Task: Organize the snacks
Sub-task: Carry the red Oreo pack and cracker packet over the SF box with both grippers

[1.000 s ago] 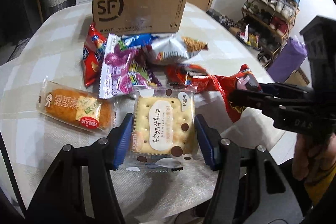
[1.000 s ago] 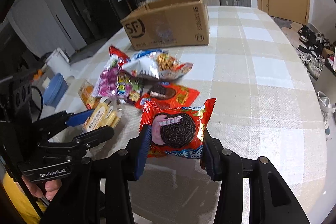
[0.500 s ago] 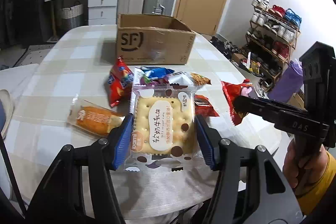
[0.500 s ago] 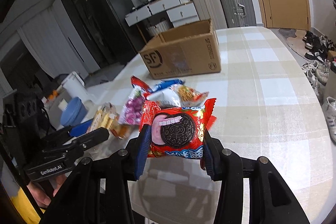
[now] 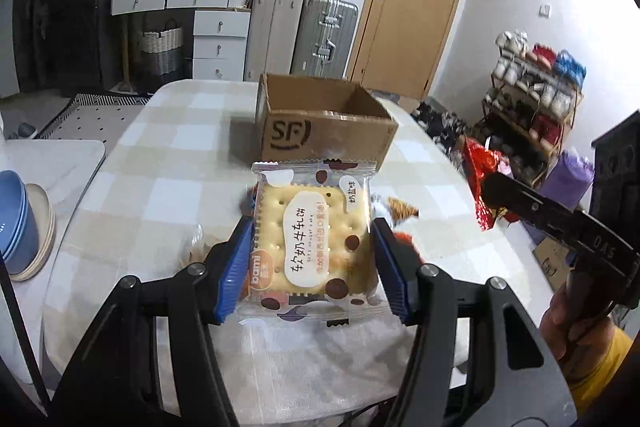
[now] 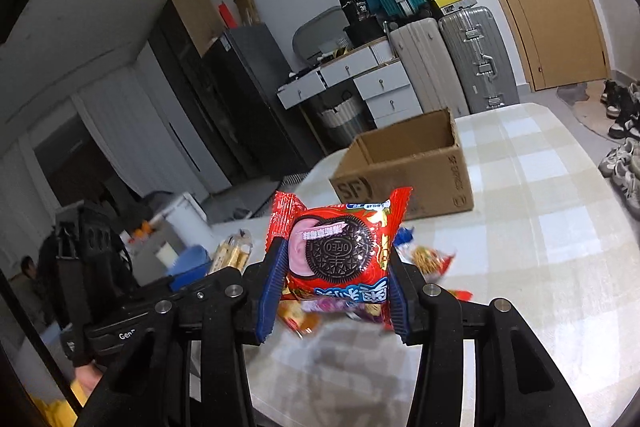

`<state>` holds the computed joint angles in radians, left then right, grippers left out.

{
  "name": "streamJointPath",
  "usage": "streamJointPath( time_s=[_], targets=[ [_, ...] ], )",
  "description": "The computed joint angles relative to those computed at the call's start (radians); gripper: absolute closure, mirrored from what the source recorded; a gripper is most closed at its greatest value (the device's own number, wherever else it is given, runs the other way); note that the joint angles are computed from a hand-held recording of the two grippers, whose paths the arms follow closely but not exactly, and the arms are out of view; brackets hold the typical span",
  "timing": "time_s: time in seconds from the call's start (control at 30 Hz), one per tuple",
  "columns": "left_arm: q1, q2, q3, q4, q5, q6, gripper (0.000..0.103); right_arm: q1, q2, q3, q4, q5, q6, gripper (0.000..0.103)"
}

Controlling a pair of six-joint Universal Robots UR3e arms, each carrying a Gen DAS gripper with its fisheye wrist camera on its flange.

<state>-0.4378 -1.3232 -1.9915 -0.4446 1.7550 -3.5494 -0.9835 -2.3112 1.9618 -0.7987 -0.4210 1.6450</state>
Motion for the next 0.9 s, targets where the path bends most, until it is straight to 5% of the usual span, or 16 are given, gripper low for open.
streamJointPath(
  time_s=[0.13, 0.33, 0.6, 0.73, 0.9],
  targets=[
    [0.057, 0.029, 0.051, -0.069, -0.046, 0.012, 0.048, 0.084, 0.032, -0.007, -0.213, 0.032, 0.202, 0.058],
    [0.088, 0.0, 0.183, -0.148, -0.059, 0.058, 0.048, 0.235, 0.148, 0.003, -0.724, 0.056, 0.619, 0.058],
    [0.144, -0.181, 0.501, -0.289, -0.104, 0.15, 0.047, 0.408, 0.435, -0.099, -1.33, -0.012, 1.077, 0.058],
    [0.195, -0.298, 0.71, -0.412, -0.171, 0.183, 0.047, 0.481, 0.597, -0.215, -1.472, -0.069, 1.198, 0.058],
    [0.222, -0.499, 0.987, -0.524, -0.203, 0.214, 0.047, 0.569, 0.807, -0.447, -1.467, -0.16, 1.284, 0.058]
  ],
)
